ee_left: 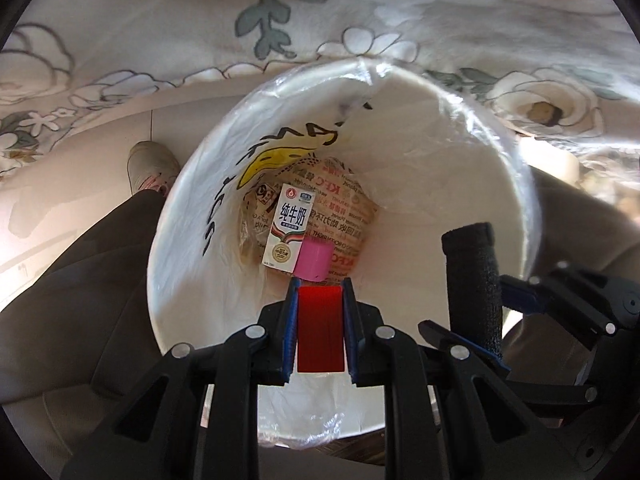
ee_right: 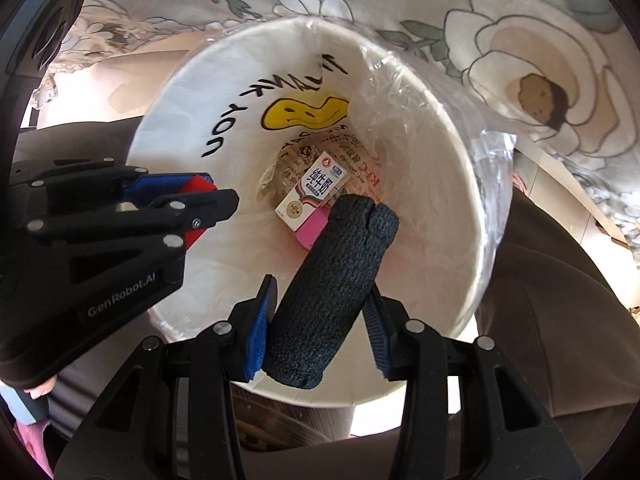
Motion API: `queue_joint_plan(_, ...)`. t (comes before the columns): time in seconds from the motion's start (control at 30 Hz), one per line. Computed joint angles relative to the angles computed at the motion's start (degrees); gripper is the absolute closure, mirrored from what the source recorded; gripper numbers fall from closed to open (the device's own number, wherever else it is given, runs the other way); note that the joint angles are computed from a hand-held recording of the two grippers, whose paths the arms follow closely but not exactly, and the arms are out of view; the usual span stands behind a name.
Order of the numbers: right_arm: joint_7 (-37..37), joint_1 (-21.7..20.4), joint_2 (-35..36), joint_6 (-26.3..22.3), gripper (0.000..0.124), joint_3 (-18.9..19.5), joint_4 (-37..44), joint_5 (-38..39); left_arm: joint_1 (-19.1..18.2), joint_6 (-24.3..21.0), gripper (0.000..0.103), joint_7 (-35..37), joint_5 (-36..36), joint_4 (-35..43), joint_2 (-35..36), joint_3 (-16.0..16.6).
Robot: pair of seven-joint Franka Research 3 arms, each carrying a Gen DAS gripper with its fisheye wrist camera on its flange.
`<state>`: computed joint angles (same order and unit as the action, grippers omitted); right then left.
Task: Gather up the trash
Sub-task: 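Open left tool over the bin to drop red block while right tool drops foam tube, then raise both open tools from the bin and move back toward the bed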
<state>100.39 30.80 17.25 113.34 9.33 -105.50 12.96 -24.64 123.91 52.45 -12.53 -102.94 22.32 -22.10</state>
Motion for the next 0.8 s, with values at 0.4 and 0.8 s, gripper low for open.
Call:
queue_joint_plan(0.4, 0.59, -0.32, 3.29, -0.01, 0.073, -0.65, 1.30, -0.29, 0.33, 0.03, 0.049, -1.59, -0.52, 1.81, 2.69, 0.19)
queue_joint_plan(0.8, 1.40, 0.03, 3.20, -0.53, 0.073, -0.43, 1.92, -0.62, 0.29, -1.18, 0.049, -1.29, -0.31, 2.59, 3.16, -0.18)
